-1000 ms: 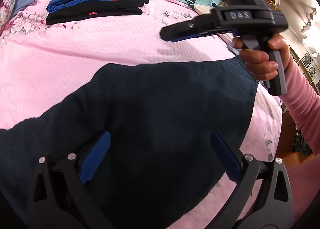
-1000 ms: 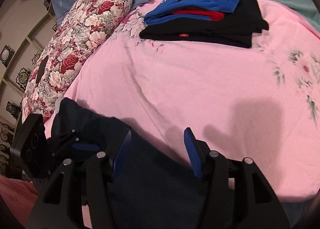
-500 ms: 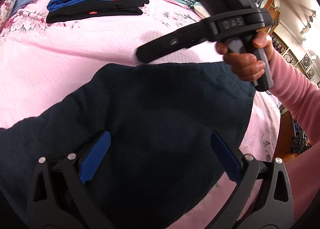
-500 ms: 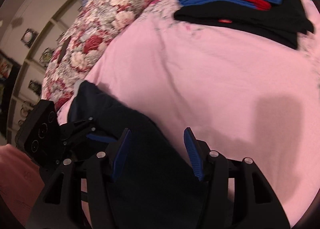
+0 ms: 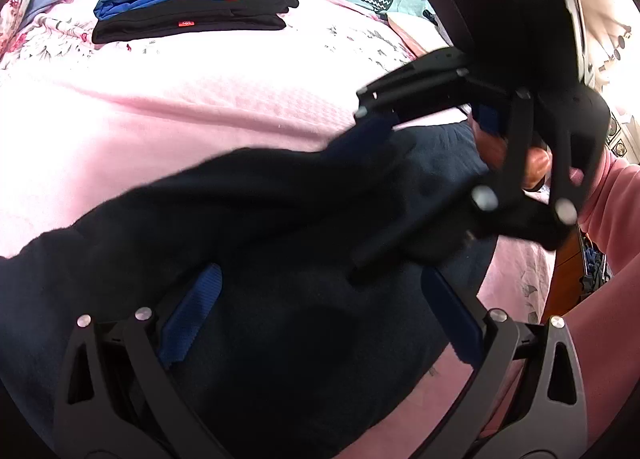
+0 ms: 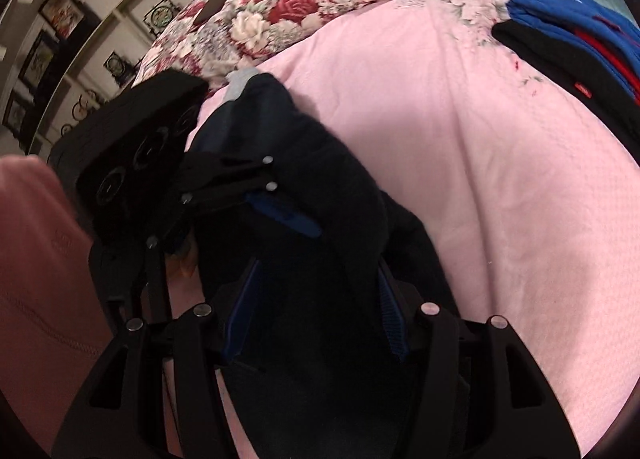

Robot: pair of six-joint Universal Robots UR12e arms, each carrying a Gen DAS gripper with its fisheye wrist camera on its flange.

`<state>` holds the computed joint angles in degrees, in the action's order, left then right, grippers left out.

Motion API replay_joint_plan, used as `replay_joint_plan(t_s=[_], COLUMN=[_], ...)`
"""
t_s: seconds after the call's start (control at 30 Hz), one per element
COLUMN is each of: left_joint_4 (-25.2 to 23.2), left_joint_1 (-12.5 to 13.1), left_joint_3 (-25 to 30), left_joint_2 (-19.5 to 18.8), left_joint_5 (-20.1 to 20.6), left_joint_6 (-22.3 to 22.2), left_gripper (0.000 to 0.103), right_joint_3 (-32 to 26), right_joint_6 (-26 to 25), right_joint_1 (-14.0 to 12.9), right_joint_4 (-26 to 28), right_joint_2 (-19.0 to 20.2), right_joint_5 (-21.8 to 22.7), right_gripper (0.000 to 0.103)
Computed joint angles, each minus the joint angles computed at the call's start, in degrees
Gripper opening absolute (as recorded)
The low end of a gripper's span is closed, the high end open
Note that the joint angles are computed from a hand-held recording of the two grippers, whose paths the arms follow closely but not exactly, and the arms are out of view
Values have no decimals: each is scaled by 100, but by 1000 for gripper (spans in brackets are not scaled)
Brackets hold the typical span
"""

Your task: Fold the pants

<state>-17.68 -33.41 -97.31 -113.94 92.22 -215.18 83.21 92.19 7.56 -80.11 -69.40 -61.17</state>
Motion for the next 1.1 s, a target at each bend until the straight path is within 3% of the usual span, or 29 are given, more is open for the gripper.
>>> replay_joint_plan(t_s=[0.07, 0.17, 0.33, 0.4, 0.47, 0.57, 0.67, 0.77, 0.9, 0.97, 1.0, 1.1], left_joint_4=[-25, -53, -57, -60, -89, -31, -50, -63, 120, 200, 264, 170], left_joint_1=[-8, -13, -7, -6, -11, 15, 15, 7, 64, 15, -44, -88], left_joint_3=[6, 15, 6, 6, 26, -5, -10, -15, -180, -284, -346, -426], left_joint_2=[1, 0, 8, 12, 4, 16, 27, 43, 187, 336, 439, 617], left_joint_5=[13, 28, 14, 21, 56, 23, 19, 37, -54, 213, 557, 1155], left_joint_6=[7, 20, 17, 27, 17, -49, -54, -46, -243, -288, -251, -332], left_gripper=[101, 101, 101, 101, 101, 101, 101, 101, 101, 101, 101, 101], right_joint_3=[-56, -216, -851, -1116, -1162, -1504, -1309, -1281, -892, -530, -428, -339], right_joint_6=[-100, 272, 650, 686, 893, 966, 1192, 1270, 1505, 1728, 1776, 1468], right_joint_1=[-6, 40, 136, 163, 151, 73, 46, 43, 6, -139, -224, -457], right_joint_4=[173, 291, 1352, 1972, 1951, 2467, 2063, 1989, 1144, 388, 268, 701], right_joint_2=[57, 261, 861, 1095, 1150, 1412, 1358, 1327, 1001, 698, 603, 437], right_joint_5=[-78, -66, 208, 451, 835, 1154, 1136, 1144, 1076, 1283, 1457, 1925], right_gripper=[57, 57, 60, 59, 56, 46, 39, 40, 44, 51, 52, 53])
